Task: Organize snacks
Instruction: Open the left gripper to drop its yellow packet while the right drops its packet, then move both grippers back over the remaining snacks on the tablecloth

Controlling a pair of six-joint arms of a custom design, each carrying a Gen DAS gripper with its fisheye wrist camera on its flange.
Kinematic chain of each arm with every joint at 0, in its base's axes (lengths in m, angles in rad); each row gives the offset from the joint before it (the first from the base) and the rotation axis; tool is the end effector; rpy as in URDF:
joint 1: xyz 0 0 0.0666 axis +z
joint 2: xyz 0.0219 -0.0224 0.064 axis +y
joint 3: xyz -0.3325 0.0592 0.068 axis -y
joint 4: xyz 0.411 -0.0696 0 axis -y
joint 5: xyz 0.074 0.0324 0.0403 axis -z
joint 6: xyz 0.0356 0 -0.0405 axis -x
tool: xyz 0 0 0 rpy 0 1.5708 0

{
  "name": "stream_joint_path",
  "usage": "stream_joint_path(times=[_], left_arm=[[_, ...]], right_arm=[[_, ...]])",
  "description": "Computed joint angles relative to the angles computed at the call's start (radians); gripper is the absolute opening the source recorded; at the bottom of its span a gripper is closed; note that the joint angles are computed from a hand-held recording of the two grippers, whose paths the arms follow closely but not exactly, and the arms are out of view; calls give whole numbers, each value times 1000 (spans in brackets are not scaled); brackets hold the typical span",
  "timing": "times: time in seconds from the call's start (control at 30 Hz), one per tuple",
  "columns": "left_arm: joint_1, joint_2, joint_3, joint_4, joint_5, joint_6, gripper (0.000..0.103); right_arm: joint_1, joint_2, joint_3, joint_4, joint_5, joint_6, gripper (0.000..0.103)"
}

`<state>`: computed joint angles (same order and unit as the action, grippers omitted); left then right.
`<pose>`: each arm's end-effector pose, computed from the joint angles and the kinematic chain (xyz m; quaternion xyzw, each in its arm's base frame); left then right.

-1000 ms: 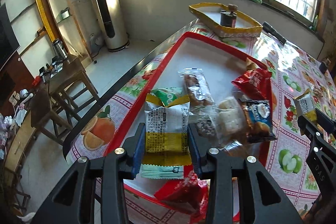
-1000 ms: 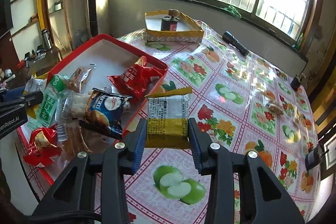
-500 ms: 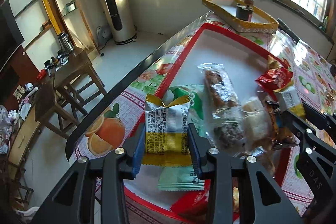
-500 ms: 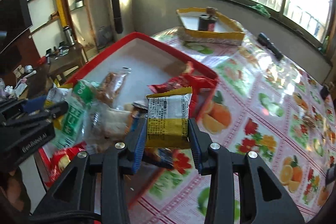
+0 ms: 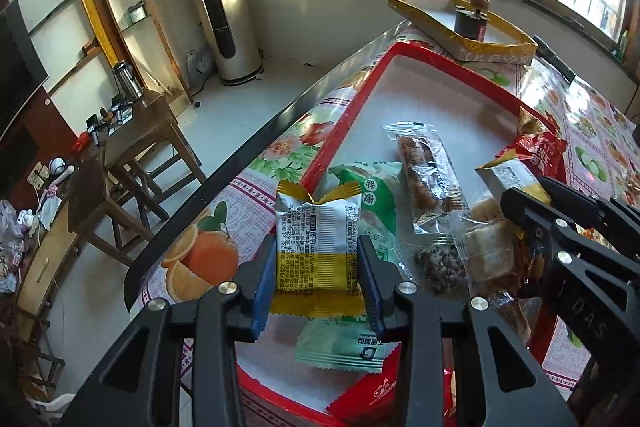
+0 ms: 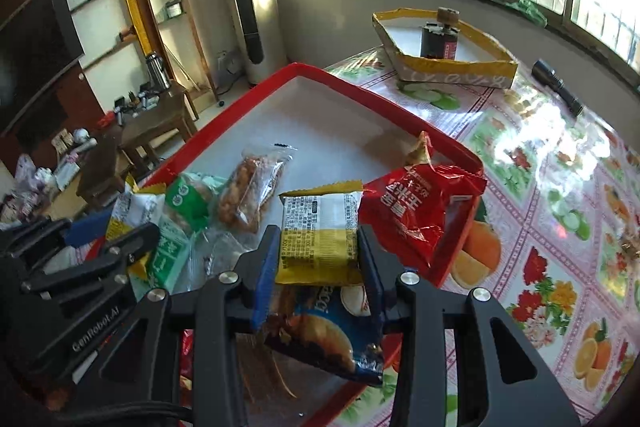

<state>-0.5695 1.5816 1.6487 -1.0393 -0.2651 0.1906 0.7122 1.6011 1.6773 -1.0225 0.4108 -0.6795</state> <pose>0.4802 -0.2968 0.4003 0.1401 0.9376 0.0089 0.3183 0.4425 0.3627 0.4055 0.0474 0.9325 0.0438 0.3552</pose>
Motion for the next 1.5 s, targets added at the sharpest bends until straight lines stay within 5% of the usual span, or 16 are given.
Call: stream_joint_path(times=[0.3,0.43,0.6,0.67,0.8,1.07,1.5], left_arm=[[-14,-16,-12,3,19,-34,48],[-21,-49,-29,34,-4,-26,70],[-37,-66,-29,41,-18,-9,72],[-48,-68,-27,38,-24,-7,72],[-78,-61,-13,31,-22,-15,72],[-158,-32,18,0,-5,-43,74],[-299,128,226,-72,42,-99,74]], right_arm=[[-22,-41,-62,52,-76,-44,46],[-17,-75,-89,59,-55,-56,67],[-5,-132,-123,53,-6,-65,75],[3,-147,-123,-5,55,-87,84],[11,-175,-130,-205,203,-209,85],[-11,-304,-265,-446,280,-447,86],[-90,-596,-566,-429,186,-584,89]])
